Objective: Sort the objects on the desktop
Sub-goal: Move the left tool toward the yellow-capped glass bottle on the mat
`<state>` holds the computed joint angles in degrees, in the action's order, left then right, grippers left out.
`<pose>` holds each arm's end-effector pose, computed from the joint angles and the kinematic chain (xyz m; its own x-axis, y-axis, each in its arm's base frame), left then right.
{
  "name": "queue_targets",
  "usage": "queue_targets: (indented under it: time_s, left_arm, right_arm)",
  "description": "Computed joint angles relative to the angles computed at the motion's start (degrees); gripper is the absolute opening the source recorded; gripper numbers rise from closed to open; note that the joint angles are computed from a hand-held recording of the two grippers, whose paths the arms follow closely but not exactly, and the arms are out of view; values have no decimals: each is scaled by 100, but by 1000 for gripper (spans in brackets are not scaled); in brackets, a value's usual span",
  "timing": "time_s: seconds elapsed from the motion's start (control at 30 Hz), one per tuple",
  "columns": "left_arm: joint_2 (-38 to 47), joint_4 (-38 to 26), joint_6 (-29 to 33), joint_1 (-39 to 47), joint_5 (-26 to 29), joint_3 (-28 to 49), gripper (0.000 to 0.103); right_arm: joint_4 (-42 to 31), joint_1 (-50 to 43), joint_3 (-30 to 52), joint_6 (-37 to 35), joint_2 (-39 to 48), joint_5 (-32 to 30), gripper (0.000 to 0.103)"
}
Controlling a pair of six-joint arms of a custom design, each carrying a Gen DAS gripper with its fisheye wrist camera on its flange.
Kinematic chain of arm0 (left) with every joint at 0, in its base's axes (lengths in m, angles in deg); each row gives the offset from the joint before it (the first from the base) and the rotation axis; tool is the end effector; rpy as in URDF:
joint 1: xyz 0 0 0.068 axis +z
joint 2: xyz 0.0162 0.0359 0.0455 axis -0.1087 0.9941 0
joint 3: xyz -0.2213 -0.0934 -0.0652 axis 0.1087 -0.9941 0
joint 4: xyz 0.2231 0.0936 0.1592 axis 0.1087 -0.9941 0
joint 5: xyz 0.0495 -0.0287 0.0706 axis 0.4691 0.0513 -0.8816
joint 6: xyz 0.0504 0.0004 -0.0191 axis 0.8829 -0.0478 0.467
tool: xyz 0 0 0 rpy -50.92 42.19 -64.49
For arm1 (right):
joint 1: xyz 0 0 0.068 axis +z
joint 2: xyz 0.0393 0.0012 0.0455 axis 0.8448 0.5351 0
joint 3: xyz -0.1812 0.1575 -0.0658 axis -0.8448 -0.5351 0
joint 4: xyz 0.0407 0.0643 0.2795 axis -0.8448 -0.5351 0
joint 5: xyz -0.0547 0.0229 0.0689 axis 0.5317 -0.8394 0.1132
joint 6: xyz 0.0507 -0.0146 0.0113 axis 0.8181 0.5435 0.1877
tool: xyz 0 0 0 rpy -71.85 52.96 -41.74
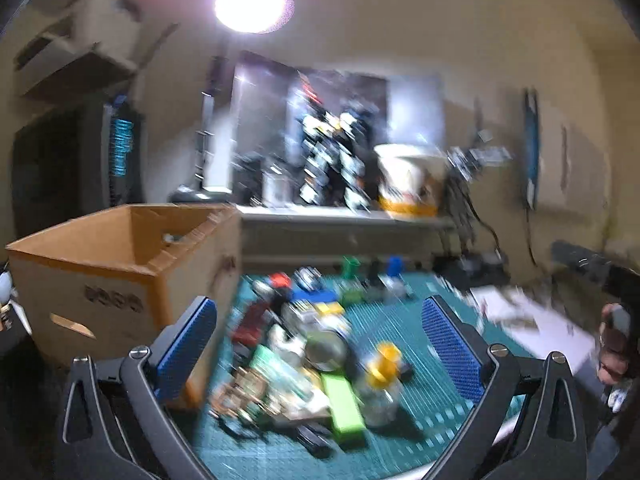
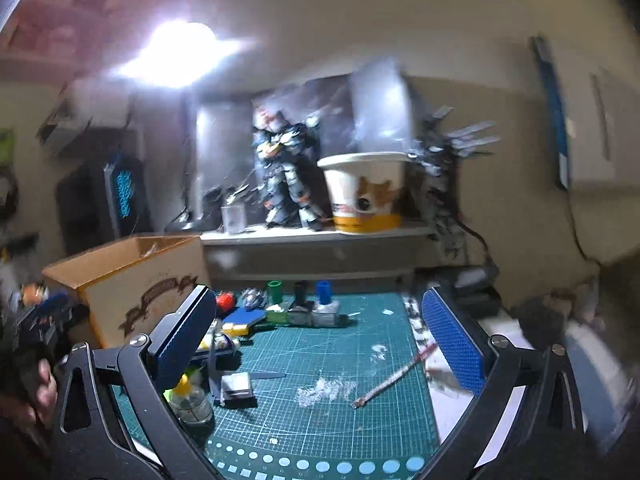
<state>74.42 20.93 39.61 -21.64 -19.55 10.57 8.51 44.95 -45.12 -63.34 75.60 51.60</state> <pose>0.2388 -0.0585 0.1519 -0.2518 -0.0256 -0.9674 0.0545 0.9977 -0.0406 0.2549 -0.0407 0.1765 -0.2541 0.0197 -0.9670 -0.2495 0.9646 0.0852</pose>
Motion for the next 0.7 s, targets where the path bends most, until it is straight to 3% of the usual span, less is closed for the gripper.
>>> queue_targets:
  time_s: [0.07,0.27,0.4,0.57,0.7]
  left_arm:
    - [528,131,-17,-469,-509,149,103]
    - [1642,306,-298,-1258,-1589,587,103]
    - [2278,108,-1034,-1290,-1807,991,103]
    - [3048,47,-1334,-1274,-1971,1537,103]
    - [3437,335,-1193,-1460,-2394,1743,103]
  right_arm:
    - [-921,-9,389,-586,452,-122,103]
    - [-1629,339,594,-937,649,933,103]
    - [-2347,446,1088,-1208,902,1208,103]
    - [-2159,264,874,-1389,835,672,103]
    - [-2175,-99,959,-1202,984,-233,103]
